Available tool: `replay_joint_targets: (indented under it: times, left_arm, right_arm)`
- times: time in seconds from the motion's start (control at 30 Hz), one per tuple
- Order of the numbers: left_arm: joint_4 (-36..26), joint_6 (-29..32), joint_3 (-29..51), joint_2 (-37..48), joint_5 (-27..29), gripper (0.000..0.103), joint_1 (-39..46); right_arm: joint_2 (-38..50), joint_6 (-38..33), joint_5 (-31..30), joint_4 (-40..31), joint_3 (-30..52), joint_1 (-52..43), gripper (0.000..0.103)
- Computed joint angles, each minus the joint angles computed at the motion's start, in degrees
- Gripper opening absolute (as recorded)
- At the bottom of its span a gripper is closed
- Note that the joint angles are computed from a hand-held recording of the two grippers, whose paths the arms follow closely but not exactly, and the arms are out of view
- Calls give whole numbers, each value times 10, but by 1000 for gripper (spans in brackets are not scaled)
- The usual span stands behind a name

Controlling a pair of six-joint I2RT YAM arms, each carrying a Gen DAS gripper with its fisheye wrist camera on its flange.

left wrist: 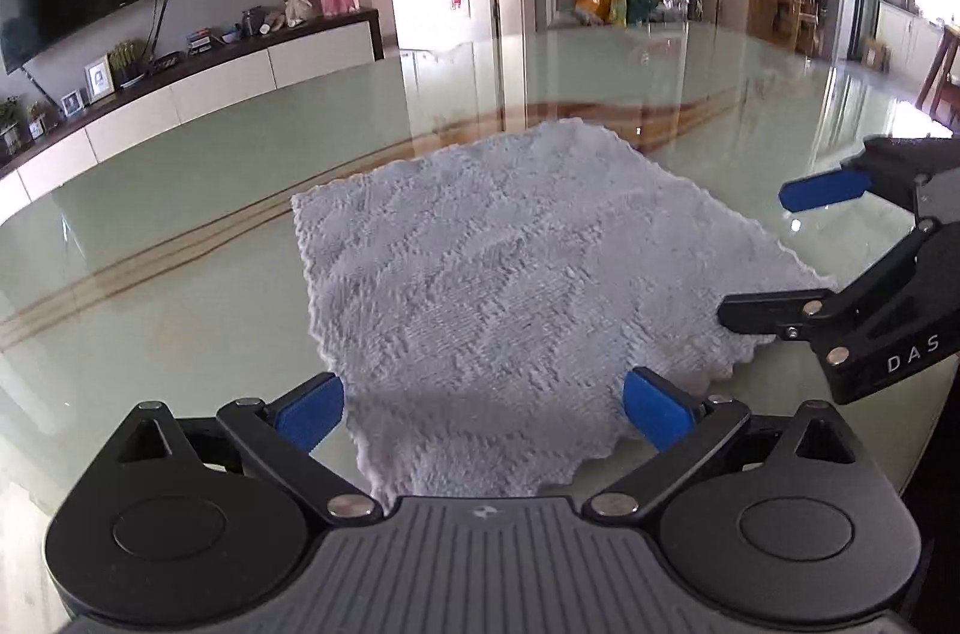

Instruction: Fold towel

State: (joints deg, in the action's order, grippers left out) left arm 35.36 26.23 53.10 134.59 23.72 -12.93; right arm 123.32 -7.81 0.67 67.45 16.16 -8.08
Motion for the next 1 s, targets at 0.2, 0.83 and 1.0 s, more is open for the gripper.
replay_joint_targets:
  times: [0.2, 0.83, 1.0]
  left_arm:
    - [-19, 7, -4, -12, 5, 102, 51]
    - [-48, 33, -8, -44, -37, 102, 123]
    - [-52, 39, -49, -94, -14, 101, 134]
  right_arm:
    - [-41, -2, -12, -35, -17, -61, 101]
    - [-39, 1, 12, -44, -3, -71, 102]
    - [-80, 6, -58, -49, -31, -111, 101]
